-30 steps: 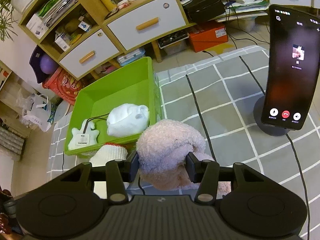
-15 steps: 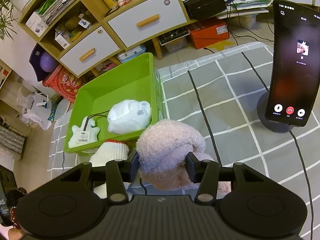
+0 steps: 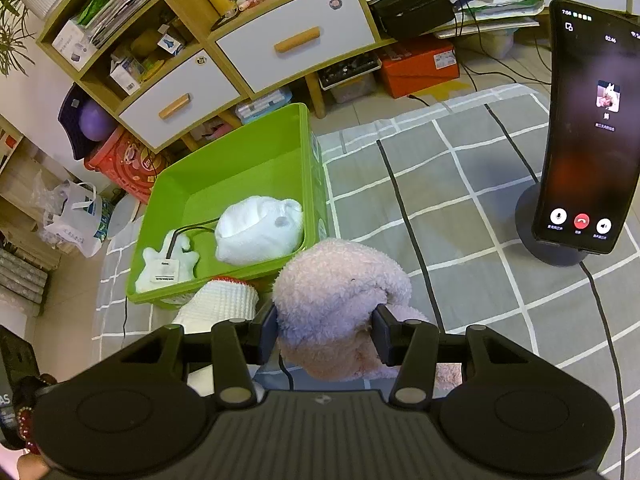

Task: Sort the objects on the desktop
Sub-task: 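Lift both held items and carry them over the green bin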

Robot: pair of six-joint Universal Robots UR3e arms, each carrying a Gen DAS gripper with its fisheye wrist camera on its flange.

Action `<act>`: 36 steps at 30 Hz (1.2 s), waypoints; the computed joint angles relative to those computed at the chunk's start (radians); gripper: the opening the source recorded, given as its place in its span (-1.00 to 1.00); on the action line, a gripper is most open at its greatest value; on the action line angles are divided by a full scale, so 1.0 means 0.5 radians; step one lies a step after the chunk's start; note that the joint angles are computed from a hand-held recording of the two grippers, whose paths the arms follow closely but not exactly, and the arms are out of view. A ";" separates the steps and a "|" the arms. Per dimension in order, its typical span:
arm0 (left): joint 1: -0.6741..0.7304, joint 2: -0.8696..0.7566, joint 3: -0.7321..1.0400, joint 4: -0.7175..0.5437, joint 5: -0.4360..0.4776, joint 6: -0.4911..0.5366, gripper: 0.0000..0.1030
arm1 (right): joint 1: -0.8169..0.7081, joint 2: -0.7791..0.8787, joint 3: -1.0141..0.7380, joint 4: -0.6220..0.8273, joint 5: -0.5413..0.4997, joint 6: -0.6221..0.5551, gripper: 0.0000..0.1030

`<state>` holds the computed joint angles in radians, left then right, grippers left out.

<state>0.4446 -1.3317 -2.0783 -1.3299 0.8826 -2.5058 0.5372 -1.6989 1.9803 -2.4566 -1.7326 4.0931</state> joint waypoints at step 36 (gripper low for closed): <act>-0.058 -0.139 0.525 0.242 -0.095 -0.326 -0.09 | -0.219 0.213 -0.478 -0.199 0.133 -0.215 -0.05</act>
<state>0.4158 -1.4011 -1.8158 -1.2087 0.8351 -2.6690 0.4276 -1.5925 1.7416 -2.5561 -1.6663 3.9856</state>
